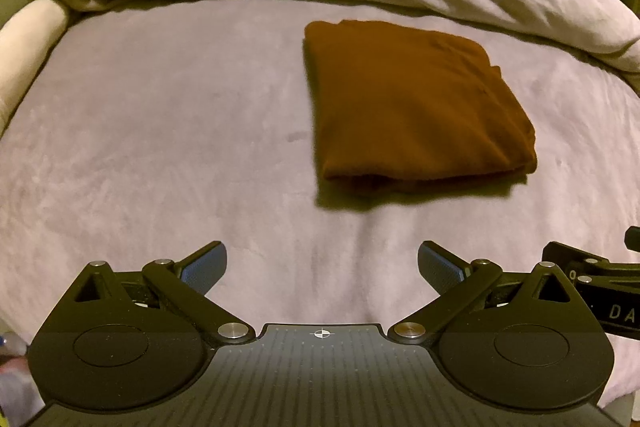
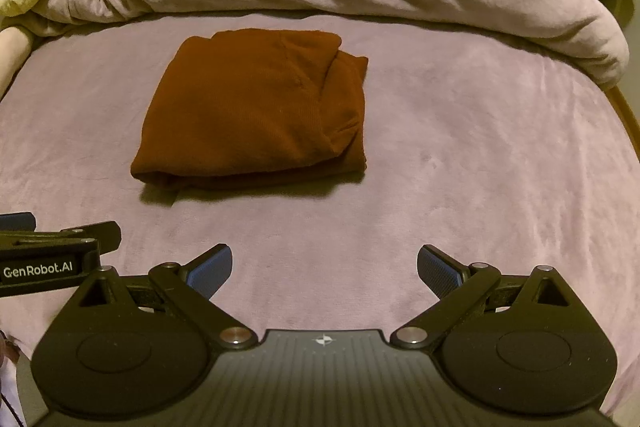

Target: Fold small clothes

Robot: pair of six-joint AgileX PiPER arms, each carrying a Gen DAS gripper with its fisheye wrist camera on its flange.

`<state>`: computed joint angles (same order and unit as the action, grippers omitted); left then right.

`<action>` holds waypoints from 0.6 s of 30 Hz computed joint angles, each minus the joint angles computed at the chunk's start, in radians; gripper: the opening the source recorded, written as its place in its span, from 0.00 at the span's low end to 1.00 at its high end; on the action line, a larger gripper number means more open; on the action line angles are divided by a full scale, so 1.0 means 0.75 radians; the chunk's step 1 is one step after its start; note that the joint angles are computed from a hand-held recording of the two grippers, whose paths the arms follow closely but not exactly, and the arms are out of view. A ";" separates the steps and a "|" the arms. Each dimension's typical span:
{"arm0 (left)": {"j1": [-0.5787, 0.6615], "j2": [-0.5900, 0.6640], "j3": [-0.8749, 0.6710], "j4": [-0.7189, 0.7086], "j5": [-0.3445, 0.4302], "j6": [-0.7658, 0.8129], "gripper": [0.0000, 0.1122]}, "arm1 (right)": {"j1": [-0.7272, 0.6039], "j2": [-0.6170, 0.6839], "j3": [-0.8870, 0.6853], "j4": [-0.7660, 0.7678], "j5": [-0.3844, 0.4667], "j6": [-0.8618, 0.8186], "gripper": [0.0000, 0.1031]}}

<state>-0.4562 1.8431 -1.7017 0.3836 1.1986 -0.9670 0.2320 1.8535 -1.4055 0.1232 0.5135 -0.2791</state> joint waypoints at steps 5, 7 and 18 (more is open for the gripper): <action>0.000 -0.007 0.012 -0.006 -0.012 -0.007 0.92 | 0.000 -0.002 0.002 -0.009 -0.002 0.003 0.96; -0.001 -0.008 0.011 -0.008 -0.011 -0.003 0.92 | 0.004 -0.006 0.006 -0.018 -0.005 0.012 0.96; -0.002 -0.022 0.030 -0.014 -0.028 -0.004 0.92 | 0.011 -0.023 0.021 -0.025 -0.012 0.026 0.96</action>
<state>-0.4575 1.8268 -1.6796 0.3731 1.1773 -0.9699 0.2404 1.8359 -1.3897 0.1044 0.5042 -0.2598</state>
